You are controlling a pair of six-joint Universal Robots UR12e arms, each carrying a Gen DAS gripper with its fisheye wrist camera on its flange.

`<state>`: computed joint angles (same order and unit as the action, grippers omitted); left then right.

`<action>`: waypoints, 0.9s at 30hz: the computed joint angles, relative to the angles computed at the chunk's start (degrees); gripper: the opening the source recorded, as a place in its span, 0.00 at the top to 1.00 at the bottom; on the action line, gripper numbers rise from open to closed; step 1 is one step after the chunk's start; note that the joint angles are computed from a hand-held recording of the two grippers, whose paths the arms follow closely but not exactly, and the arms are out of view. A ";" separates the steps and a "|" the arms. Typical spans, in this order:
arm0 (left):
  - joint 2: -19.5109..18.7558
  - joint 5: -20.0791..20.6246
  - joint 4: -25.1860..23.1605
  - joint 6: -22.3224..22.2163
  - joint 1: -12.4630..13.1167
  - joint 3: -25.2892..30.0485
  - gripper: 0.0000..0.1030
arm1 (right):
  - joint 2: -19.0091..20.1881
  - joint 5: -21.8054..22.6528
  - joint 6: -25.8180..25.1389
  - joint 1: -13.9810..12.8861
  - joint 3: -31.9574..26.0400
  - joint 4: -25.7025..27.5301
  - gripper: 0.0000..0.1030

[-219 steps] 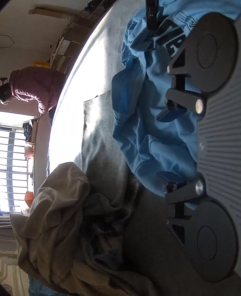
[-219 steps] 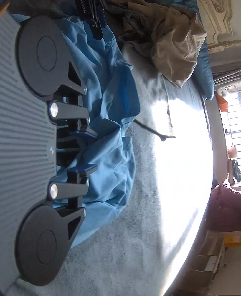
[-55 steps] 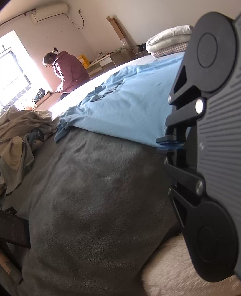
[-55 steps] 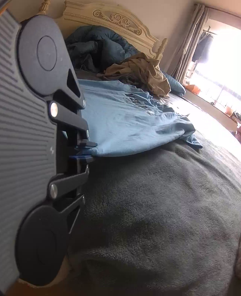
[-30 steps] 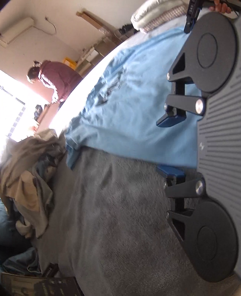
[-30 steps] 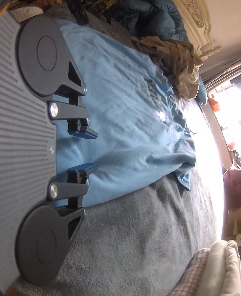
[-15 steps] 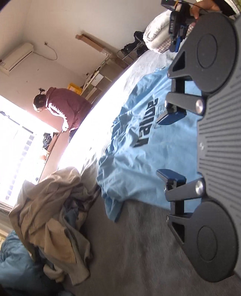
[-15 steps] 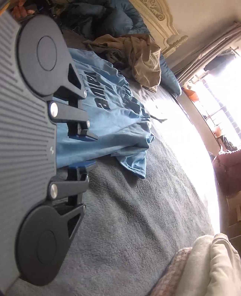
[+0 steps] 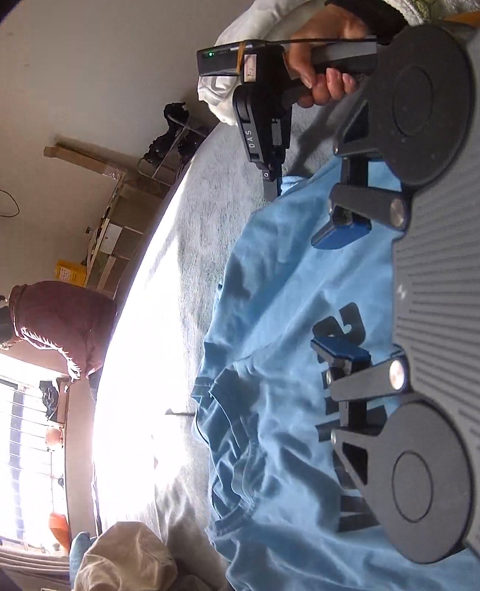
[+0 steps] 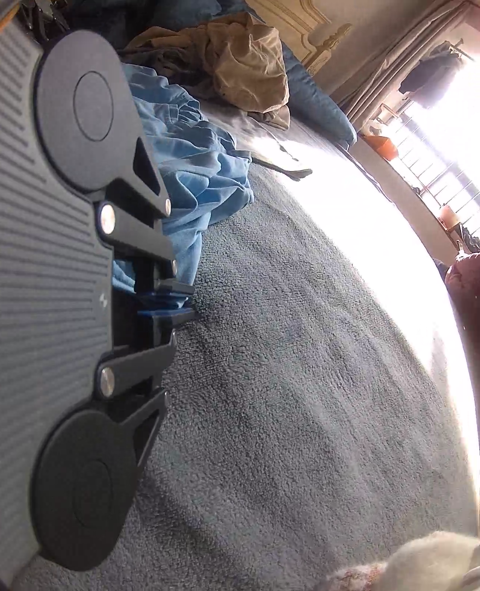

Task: Fold clothes
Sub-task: 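Grasp the shirt hem with the right gripper and pull it toward the collar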

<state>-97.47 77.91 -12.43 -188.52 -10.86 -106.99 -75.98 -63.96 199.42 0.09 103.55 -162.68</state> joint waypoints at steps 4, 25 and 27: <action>-4.15 2.06 1.19 -0.84 -1.55 2.95 0.48 | 1.04 -3.50 -3.04 0.16 -2.22 -3.13 0.99; -7.06 5.96 5.77 -0.45 -2.83 2.76 0.44 | 11.62 -23.78 -12.95 1.95 -16.63 -3.27 0.97; -7.04 5.83 5.98 -0.47 -2.78 2.66 0.44 | 10.53 -20.30 -8.45 0.96 -14.98 -4.41 0.96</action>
<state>-104.51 83.74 -6.44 -189.00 -13.65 -104.33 -65.45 -84.26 190.96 1.05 88.57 -167.09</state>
